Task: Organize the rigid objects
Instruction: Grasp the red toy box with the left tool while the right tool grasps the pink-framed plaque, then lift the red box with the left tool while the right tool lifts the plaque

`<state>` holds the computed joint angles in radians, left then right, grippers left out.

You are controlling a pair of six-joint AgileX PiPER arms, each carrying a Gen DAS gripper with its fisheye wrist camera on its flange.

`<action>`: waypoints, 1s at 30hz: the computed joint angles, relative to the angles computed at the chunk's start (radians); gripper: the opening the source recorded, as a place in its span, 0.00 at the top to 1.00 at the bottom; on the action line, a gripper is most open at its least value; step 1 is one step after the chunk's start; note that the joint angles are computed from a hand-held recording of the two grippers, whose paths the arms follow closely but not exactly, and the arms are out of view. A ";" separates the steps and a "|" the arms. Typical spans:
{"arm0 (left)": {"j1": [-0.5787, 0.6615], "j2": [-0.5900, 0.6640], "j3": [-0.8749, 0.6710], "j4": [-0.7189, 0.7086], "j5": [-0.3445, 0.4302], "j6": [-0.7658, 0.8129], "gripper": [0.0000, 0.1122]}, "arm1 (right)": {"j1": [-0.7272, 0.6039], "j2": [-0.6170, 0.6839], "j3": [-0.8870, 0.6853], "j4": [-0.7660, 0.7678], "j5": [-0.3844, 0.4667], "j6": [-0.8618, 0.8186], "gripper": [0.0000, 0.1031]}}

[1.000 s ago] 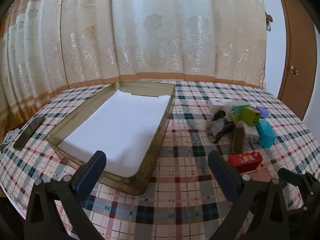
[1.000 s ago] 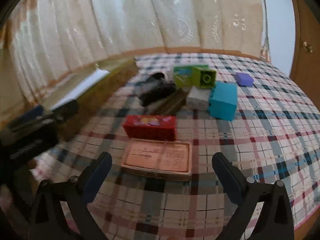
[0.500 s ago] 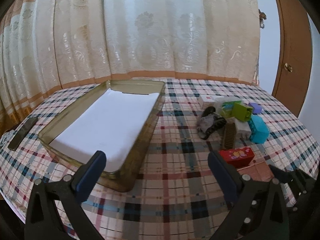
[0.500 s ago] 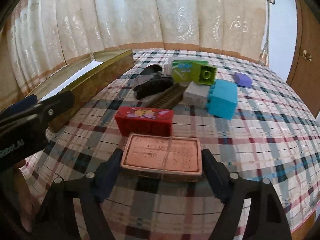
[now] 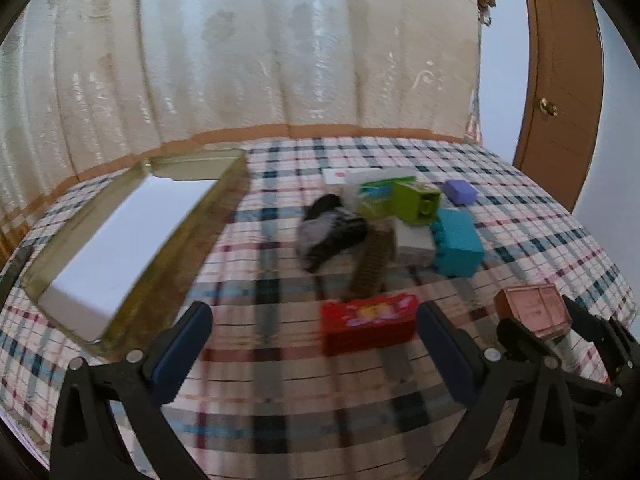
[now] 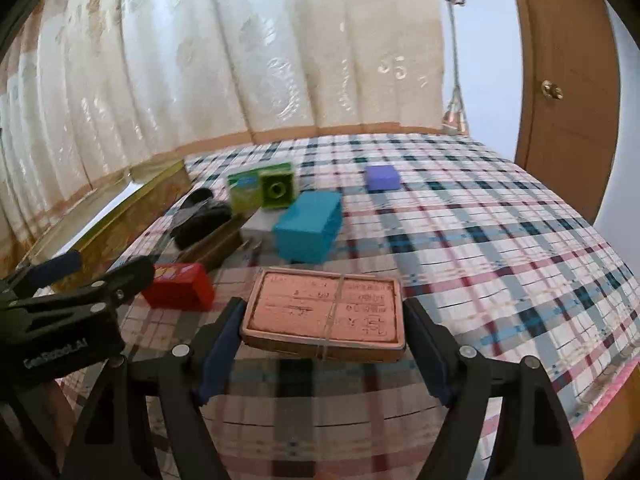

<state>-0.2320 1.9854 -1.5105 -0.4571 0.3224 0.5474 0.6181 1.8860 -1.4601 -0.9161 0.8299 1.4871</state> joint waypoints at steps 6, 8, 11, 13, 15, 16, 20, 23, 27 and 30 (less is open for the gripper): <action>-0.062 0.073 -0.122 0.304 0.098 -0.306 0.08 | -0.046 -0.095 0.158 -0.080 -0.080 0.143 0.23; -0.080 0.092 -0.157 0.394 0.129 -0.387 0.08 | -0.054 -0.114 0.195 -0.108 -0.105 0.186 0.23; -0.093 0.123 -0.211 0.449 0.187 -0.434 0.08 | -0.061 -0.135 0.235 -0.136 -0.136 0.220 0.23; -0.092 0.147 -0.255 0.441 0.238 -0.428 0.08 | -0.064 -0.145 0.256 -0.156 -0.160 0.242 0.23; -0.090 0.151 -0.260 0.442 0.242 -0.439 0.08 | -0.067 -0.152 0.273 -0.180 -0.185 0.264 0.23; -0.088 0.149 -0.255 0.422 0.237 -0.420 0.08 | -0.068 -0.155 0.280 -0.192 -0.194 0.276 0.23; -0.089 0.141 -0.235 0.420 0.215 -0.409 0.23 | -0.060 -0.161 0.289 -0.217 -0.194 0.295 0.23; -0.083 0.132 -0.218 0.373 0.205 -0.360 0.40 | -0.059 -0.169 0.301 -0.239 -0.201 0.316 0.23; -0.071 0.120 -0.198 0.304 0.186 -0.298 0.42 | -0.051 -0.173 0.304 -0.262 -0.191 0.333 0.23; -0.055 0.089 -0.142 0.222 0.130 -0.221 0.42 | -0.043 -0.172 0.300 -0.279 -0.187 0.341 0.23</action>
<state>-0.2869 2.0742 -1.6527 -0.2349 0.4522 0.3261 0.5752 1.7138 -1.1602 -1.1947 0.6433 1.8284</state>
